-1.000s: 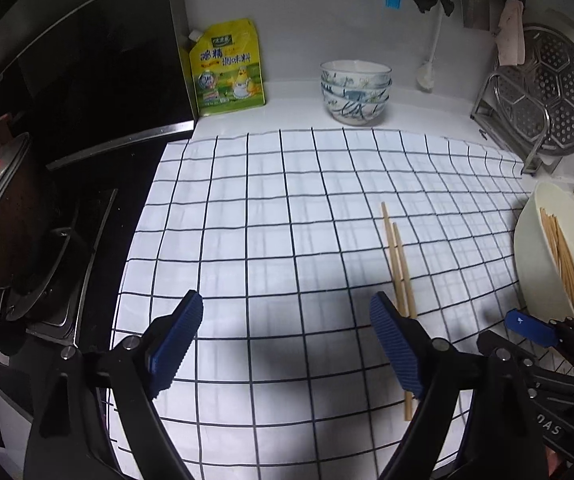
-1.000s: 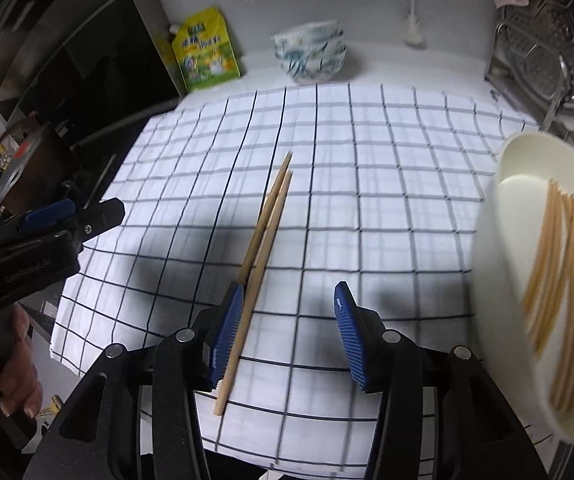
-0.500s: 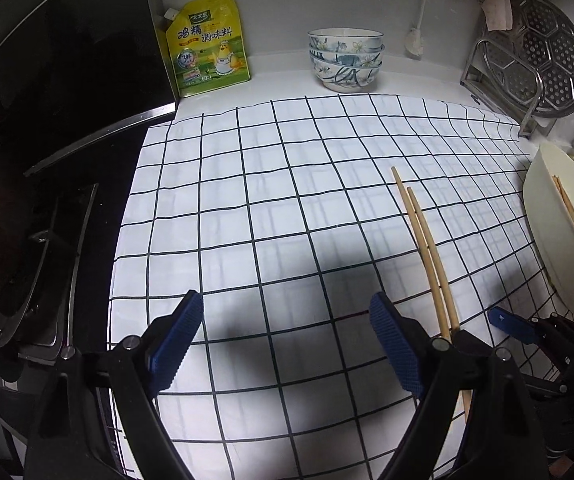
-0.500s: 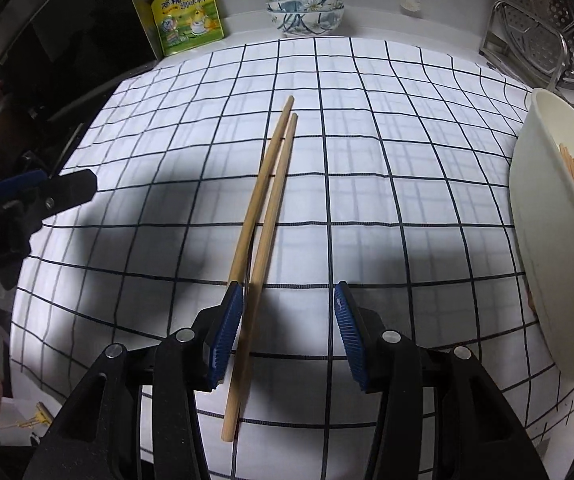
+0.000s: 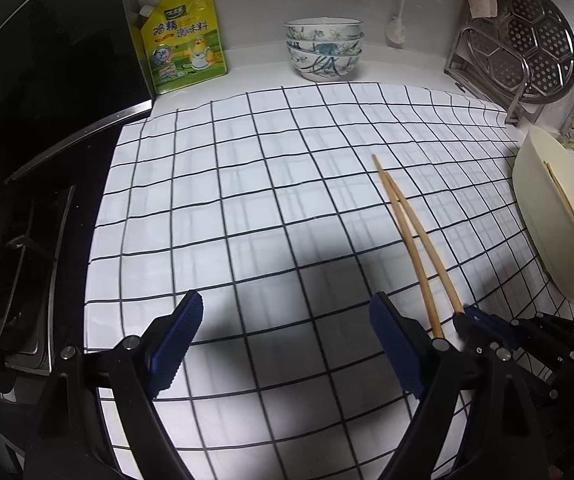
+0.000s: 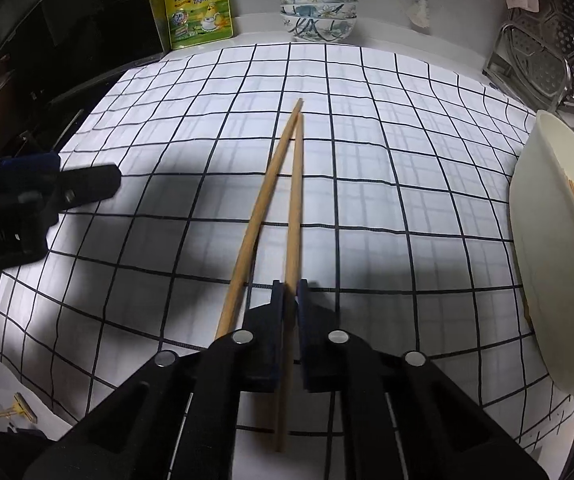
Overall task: Organize utensils
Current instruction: 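Move both open tools back over the last chopsticks on the cloth, then close the right tool on one chopstick while the left tool grasps another, then lift both held chopsticks and carry them over the white basin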
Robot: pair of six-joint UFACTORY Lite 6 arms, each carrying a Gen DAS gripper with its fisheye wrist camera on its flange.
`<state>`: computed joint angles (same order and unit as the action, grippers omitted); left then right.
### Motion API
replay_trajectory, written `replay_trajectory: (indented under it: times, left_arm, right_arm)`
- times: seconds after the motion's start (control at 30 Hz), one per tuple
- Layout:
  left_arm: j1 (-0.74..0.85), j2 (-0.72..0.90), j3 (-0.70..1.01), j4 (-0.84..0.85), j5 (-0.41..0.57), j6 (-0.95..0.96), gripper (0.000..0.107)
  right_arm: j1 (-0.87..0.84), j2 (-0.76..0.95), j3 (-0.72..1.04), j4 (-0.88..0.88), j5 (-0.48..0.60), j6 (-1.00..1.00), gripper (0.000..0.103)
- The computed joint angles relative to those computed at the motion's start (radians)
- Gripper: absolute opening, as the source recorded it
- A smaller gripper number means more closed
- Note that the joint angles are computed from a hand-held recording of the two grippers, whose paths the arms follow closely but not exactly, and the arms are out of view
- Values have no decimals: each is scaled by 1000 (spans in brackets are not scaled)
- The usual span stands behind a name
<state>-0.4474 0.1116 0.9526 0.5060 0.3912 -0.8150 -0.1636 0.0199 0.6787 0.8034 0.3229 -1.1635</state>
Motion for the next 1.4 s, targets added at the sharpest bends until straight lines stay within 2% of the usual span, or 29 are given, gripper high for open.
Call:
replay_trajectory:
  times: [0.37, 0.5, 0.63, 0.7, 0.73, 0.77, 0.97, 1.13, 1.2, 1.23, 1.27, 1.3, 1.33, 1.37, 1.4]
  left_arm:
    - [-122, 175, 133, 39, -7, -103, 84]
    - [-159, 227, 170, 124, -6, -204, 84]
    - [-169, 258, 185, 163, -16, -262, 84]
    - [-173, 271, 188, 191, -19, -298, 84]
    - [-175, 278, 191, 201, -16, -312, 84]
    - [-174, 285, 195, 208, -15, -321, 84]
    - [-195, 348, 244, 247, 20, -362, 84]
    - [-197, 356, 238, 310, -3, -430, 82]
    - [-197, 349, 231, 312, -27, -433, 65]
    - [-202, 346, 232, 314, -31, -431, 60]
    - [-208, 345, 233, 317, -33, -432, 49]
    - [-215, 345, 236, 317, -37, -424, 35]
    - [-216, 346, 240, 303, -43, -401, 26]
    - [-219, 348, 246, 280, -45, -373, 9]
    - [-220, 352, 255, 254, -39, -344, 7]
  right_arm:
    - [-229, 69, 84, 26, 89, -100, 6]
    - [-281, 71, 85, 27, 96, -132, 6]
    - [-324, 79, 101, 58, 155, -196, 7]
    - [-329, 73, 106, 61, 164, -200, 10]
    - [-331, 73, 111, 60, 166, -201, 17]
    - [-326, 72, 112, 61, 162, -196, 21]
    - [-294, 112, 138, 45, 121, -177, 22]
    - [-264, 113, 123, 52, 72, -195, 23]
    - [-253, 109, 112, 81, 56, -229, 21]
    - [-251, 107, 108, 95, 56, -246, 10]
    - [-249, 108, 108, 101, 55, -251, 7]
    - [-251, 110, 111, 106, 61, -257, 7]
    - [-252, 115, 116, 109, 66, -261, 7]
    - [-252, 119, 120, 106, 71, -258, 6]
    - [-255, 123, 126, 102, 79, -251, 6]
